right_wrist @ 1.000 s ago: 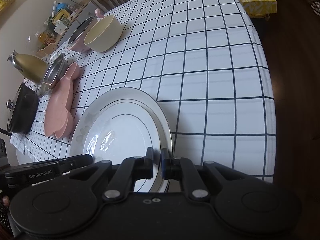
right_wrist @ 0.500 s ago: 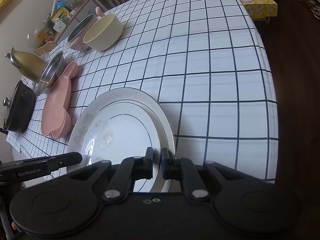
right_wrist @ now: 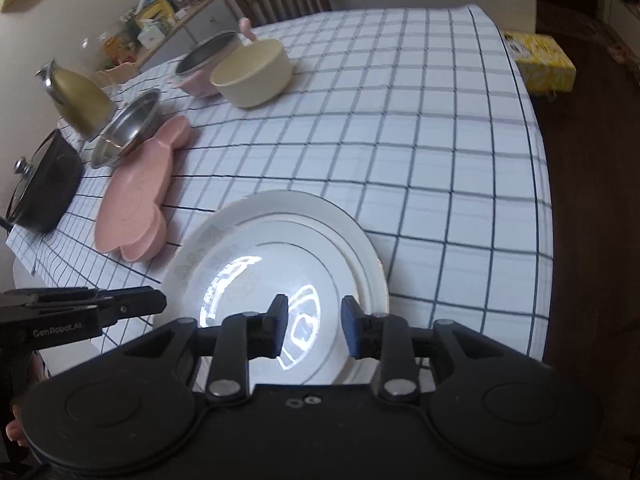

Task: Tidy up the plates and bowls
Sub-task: 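Lower the small plate into the large plate and open both grippers, then close both grippers on the rim of the pink bear-shaped plate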

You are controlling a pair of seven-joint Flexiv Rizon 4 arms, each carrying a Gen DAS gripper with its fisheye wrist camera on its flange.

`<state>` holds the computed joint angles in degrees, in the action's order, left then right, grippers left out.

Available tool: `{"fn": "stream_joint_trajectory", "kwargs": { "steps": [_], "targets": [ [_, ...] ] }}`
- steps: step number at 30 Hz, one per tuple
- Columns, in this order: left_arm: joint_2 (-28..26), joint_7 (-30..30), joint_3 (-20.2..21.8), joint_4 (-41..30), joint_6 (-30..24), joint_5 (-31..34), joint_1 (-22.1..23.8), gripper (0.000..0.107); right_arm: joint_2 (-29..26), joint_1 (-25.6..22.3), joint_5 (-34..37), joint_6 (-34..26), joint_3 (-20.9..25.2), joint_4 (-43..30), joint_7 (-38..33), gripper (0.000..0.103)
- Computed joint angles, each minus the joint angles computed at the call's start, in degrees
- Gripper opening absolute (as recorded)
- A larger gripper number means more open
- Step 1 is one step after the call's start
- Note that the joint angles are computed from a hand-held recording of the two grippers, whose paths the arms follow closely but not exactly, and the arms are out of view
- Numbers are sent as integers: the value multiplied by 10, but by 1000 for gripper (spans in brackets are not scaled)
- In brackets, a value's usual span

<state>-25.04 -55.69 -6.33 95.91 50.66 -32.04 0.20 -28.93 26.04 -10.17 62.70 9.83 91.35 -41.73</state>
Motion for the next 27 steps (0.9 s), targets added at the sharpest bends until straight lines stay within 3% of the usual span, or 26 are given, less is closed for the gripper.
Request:
{"fn": "stream_joint_trajectory", "kwargs": {
  "steps": [7,13,18,23,27],
  "targets": [
    [19,9,-1,12,43,-8,-5,14,5,19,-49,33,-15,-8,-22,38],
    [36,-15,4,23,92,-1,-15,18,4,25,-77,64,-22,-17,-46,52],
    [51,-45,7,41,154,2,-21,60,-3,25,-89,91,-20,-33,-83,67],
    [59,-83,18,39,182,28,-22,67,-16,28,-86,109,-15,-59,-118,83],
    [52,-110,26,28,199,48,-15,76,-23,65,-118,123,-59,-71,-87,102]
  ]
}}
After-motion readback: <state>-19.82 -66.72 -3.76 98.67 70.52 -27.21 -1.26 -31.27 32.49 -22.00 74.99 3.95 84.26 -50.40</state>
